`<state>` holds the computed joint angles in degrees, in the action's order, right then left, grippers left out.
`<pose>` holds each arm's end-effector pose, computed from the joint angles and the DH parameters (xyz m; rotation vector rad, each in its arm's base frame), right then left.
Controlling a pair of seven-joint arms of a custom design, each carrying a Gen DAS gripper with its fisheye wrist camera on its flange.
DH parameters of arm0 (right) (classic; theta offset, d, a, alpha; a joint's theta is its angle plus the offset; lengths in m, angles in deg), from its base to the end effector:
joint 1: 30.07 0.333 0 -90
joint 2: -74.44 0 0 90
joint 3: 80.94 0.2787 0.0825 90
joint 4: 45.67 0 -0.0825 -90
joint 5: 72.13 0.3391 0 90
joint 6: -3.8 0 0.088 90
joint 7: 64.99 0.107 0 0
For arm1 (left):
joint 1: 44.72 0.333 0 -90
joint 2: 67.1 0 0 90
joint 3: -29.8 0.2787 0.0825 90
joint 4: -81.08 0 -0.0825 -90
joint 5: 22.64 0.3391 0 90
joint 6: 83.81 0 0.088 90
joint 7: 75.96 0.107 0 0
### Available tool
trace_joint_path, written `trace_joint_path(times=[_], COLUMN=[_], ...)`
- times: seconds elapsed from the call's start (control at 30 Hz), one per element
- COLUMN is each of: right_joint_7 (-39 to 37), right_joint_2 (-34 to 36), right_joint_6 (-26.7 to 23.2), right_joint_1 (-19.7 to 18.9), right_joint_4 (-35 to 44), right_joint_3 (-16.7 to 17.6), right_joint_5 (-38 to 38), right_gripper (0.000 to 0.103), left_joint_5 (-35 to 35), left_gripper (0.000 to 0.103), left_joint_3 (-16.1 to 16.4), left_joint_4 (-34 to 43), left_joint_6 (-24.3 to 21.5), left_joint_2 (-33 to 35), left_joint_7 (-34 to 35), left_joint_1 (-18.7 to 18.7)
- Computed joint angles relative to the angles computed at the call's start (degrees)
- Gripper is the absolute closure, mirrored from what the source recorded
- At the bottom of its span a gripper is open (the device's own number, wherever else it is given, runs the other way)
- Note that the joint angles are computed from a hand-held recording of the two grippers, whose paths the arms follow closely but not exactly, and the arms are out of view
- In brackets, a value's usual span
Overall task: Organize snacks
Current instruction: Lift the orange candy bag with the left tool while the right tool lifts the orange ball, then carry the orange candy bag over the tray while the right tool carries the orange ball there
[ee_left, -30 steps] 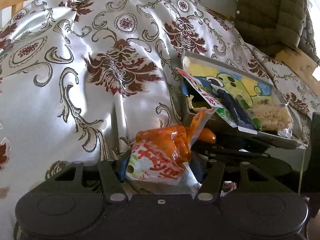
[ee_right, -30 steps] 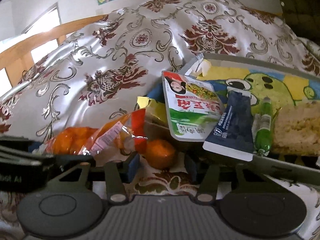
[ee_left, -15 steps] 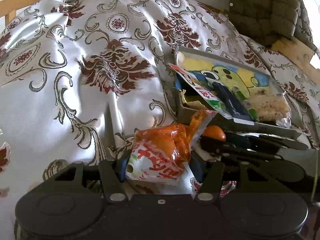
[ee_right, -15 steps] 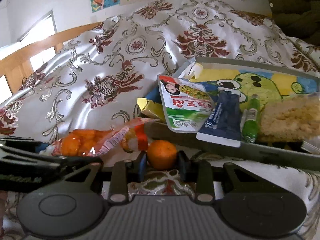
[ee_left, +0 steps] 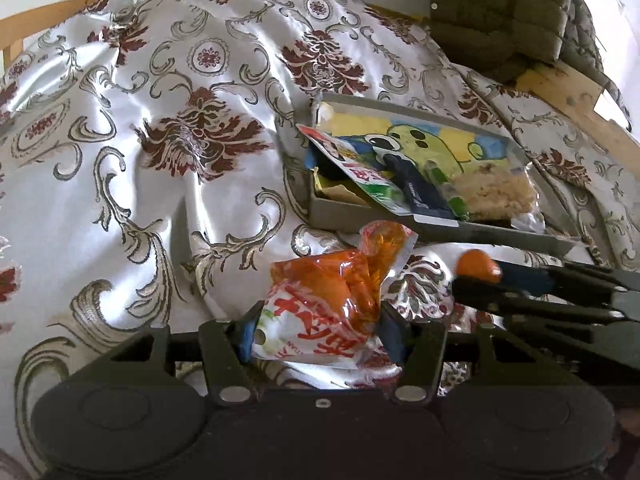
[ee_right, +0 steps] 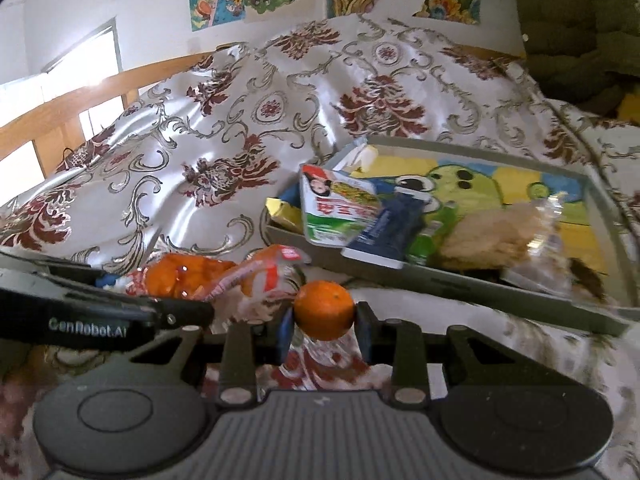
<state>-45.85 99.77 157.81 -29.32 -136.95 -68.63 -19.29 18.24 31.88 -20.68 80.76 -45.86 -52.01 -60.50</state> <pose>0.6552 0.1026 0.4317 -2.0347 0.9544 -0.4318 0.6090 -0.1891 0.4138 -2.0127 1.5100 -0.8504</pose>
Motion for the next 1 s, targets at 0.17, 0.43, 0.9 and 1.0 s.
trace_joint_path(times=[0.17, 0.43, 0.9, 1.0], right_joint_7=[-3.39, -6.82, -4.92, -1.51], right_joint_2=[-4.33, -5.31, 6.24, 10.00], right_joint_6=[-0.41, -0.29, 7.66, 8.74], right_joint_1=[-2.26, -1.74, -0.50, -0.23], right_joint_4=[-4.69, -4.69, 10.66, 15.19], right_joint_3=[-0.21, -2.14, -0.33, 0.27], right_joint_5=[5.31, 12.98, 15.65, 11.36], right_gripper=[0.067, 0.066, 0.066, 0.066], left_joint_5=[-0.56, 20.56, 31.81, 25.11], left_gripper=[0.044, 0.044, 0.044, 0.044], left_joint_3=[-0.10, 5.70, 4.47, 3.61], left_joint_4=[-4.05, -1.91, 24.50, 31.36], left_joint_6=[2.78, 3.78, -0.25, 0.35], left_joint_2=[-3.45, -4.28, 14.37, 19.56], left_joint_7=[-3.18, -25.14, -33.16, -27.03], left_joint_1=[0.18, -4.23, -1.28, -0.10])
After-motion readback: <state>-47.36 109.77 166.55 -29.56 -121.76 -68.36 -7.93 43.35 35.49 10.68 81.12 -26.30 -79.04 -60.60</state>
